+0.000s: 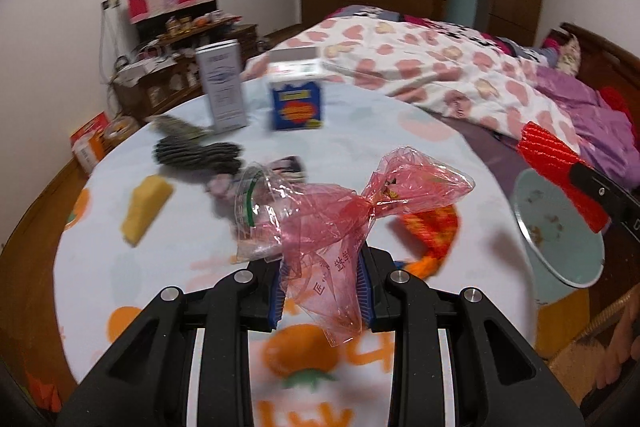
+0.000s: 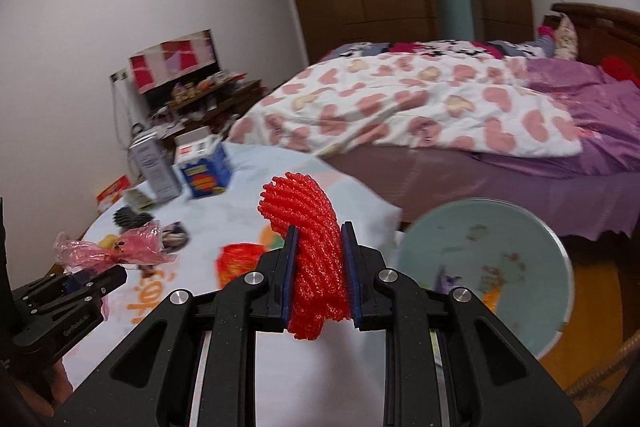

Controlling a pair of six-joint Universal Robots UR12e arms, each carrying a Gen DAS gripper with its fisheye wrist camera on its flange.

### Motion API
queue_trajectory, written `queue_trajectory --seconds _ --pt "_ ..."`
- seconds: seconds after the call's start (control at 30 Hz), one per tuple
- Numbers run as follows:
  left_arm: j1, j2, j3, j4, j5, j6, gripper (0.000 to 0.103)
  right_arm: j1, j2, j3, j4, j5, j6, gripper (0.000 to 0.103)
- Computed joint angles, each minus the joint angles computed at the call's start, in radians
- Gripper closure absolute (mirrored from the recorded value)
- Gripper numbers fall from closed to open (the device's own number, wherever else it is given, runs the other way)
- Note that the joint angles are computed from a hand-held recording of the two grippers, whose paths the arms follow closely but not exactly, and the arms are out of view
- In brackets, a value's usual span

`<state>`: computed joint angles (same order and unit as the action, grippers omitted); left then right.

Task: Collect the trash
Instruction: 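Carry both bags over the glass bowl and open both grippers to drop them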

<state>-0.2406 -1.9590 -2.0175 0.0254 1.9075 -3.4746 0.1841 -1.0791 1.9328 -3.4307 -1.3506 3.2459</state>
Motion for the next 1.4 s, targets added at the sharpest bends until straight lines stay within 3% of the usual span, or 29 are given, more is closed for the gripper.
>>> queue_trajectory --seconds 0.47,0.77,1.4 --pt "-0.073 -0.087 0.134 -0.036 -0.034 0.090 0.074 -0.068 -0.007 0.054 -0.026 -0.119 0.054 0.081" --pt "-0.118 -0.146 0.226 -0.071 -0.061 0.135 0.074 -0.108 -0.003 0.069 -0.015 -0.150 0.090 0.081" --pt "-0.148 -0.243 0.373 -0.204 -0.138 0.144 0.074 -0.138 0.028 0.041 0.077 -0.153 0.108 0.080"
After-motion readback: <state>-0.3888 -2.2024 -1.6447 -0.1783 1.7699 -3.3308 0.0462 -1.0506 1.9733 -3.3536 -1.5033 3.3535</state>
